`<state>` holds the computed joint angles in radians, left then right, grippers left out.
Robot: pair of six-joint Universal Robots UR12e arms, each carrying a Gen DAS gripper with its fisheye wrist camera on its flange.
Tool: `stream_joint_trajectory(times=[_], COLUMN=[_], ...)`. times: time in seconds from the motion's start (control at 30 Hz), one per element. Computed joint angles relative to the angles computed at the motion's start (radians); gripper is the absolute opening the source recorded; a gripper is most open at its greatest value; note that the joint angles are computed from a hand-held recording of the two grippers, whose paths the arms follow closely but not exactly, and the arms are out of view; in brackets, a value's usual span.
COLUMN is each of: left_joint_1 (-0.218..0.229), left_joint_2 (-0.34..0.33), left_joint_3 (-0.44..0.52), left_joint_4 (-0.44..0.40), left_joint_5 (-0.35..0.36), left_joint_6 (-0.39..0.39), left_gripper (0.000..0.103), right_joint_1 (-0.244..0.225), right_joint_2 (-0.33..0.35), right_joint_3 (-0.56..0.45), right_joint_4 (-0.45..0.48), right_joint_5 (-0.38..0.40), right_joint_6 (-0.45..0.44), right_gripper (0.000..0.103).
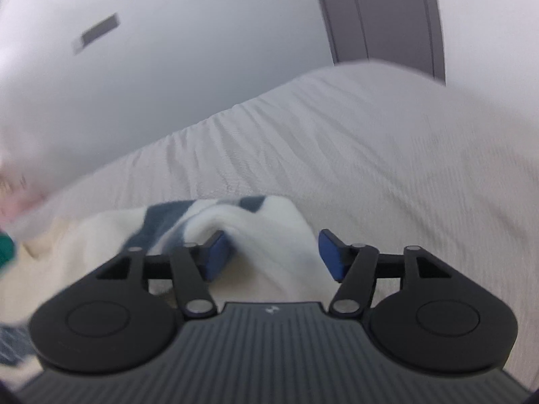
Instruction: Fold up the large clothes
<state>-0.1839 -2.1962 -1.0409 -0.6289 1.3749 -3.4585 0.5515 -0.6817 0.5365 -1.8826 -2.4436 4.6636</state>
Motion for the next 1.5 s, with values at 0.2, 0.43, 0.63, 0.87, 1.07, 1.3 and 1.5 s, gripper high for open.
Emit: stream_joint_trajectory(times=[0.2, 0.43, 0.63, 0.87, 1.07, 1.3, 1.5], left_joint_1=[0.003, -0.002, -0.003, -0.003, -0.007, -0.006, -0.005], left_joint_2=[0.012, 0.009, 0.009, 0.011, 0.003, 0.002, 0.006], left_joint_3=[-0.013, -0.007, -0.007, -0.013, -0.002, -0.002, -0.006], left_joint_4=[-0.001, -0.007, -0.008, -0.002, -0.006, -0.003, -0.001], left_joint_5=[-0.007, 0.006, 0.008, 0.008, 0.016, 0.016, 0.012], left_joint_6=[-0.024, -0.021, -0.027, -0.015, -0.014, -0.021, -0.023], left_gripper=[0.064, 0.064, 0.064, 0.064, 0.064, 0.065, 0.064], right_joint_1=[0.024, 0.032, 0.008, -0.029, -0.056, -0.086, -0.092], right_joint_2=[-0.127, -0.086, -0.021, -0.024, -0.048, -0.073, -0.019], right_joint_3=[0.279, 0.321, 0.215, 0.239, 0.235, 0.277, 0.169], right_joint_4=[-0.327, -0.764, -0.668, -0.628, -0.452, -0.64, -1.019], right_joint_5=[0.02, 0.082, 0.039, 0.039, 0.014, -0.097, -0.107], right_joint_6=[0.316, 0.393, 0.468, 0.666, 0.728, 0.389, -0.131], right_gripper=[0.068, 0.08, 0.087, 0.087, 0.073, 0.063, 0.063])
